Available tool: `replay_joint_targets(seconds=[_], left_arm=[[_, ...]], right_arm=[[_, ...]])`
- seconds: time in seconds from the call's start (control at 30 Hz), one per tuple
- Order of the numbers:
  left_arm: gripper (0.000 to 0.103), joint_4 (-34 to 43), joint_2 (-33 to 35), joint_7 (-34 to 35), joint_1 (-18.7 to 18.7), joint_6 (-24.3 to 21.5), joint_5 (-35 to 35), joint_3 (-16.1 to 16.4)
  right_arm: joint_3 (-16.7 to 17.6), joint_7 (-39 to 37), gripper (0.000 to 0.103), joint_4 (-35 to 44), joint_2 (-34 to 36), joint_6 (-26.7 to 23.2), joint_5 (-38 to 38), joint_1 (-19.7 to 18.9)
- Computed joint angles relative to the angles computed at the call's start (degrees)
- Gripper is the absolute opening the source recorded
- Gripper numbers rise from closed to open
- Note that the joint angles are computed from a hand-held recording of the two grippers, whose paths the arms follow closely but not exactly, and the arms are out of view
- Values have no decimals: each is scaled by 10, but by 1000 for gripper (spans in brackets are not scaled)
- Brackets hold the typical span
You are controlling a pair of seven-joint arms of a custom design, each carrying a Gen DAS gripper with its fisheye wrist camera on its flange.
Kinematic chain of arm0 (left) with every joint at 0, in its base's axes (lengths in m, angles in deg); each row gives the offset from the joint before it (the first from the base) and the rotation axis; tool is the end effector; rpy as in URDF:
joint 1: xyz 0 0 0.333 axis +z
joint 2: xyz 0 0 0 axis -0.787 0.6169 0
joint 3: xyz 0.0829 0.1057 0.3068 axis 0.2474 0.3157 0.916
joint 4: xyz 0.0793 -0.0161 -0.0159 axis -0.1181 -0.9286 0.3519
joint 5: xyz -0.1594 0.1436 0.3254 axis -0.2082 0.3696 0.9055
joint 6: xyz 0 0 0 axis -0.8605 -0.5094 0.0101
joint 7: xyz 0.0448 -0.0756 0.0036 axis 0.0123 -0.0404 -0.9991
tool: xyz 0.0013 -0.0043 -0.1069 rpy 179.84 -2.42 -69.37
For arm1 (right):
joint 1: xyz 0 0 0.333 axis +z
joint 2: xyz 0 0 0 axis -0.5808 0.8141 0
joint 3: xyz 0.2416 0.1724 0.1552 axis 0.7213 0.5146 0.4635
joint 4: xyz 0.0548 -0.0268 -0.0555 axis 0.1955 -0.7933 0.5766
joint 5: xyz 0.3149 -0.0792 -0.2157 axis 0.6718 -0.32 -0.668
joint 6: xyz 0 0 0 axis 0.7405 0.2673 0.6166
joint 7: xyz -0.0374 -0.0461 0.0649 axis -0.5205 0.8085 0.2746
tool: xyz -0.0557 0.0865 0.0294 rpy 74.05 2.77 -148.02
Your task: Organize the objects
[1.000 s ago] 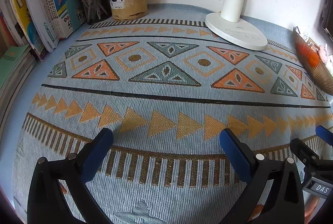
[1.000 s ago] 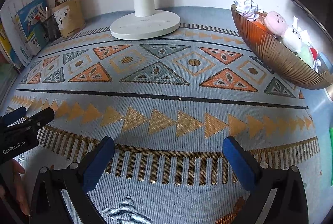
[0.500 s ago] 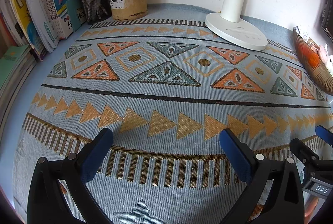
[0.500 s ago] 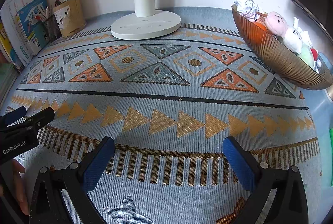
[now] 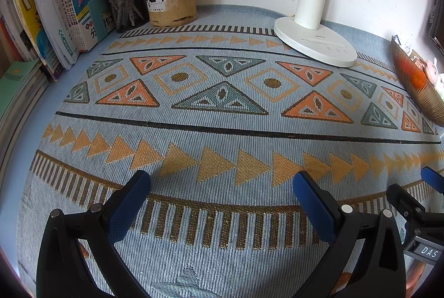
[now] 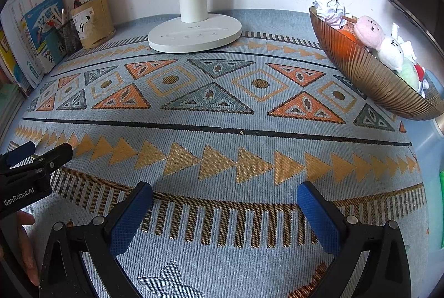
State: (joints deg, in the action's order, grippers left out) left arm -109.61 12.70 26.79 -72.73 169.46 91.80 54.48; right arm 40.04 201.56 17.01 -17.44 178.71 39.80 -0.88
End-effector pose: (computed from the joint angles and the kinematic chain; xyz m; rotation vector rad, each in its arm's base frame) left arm 0.6812 -0.3432 0.3843 -1.8848 1.8361 -0.5904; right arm 0.6567 0.4478 0.3473 -1.8465 1.9210 -0.6182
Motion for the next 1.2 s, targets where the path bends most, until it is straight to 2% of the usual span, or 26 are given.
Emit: replay_joint_targets(seconds=[1.2], left_arm=[[103,6,12,5,1,11,-1,3]], right_arm=[[-1,5,103,-5,-3,4,-3,0]])
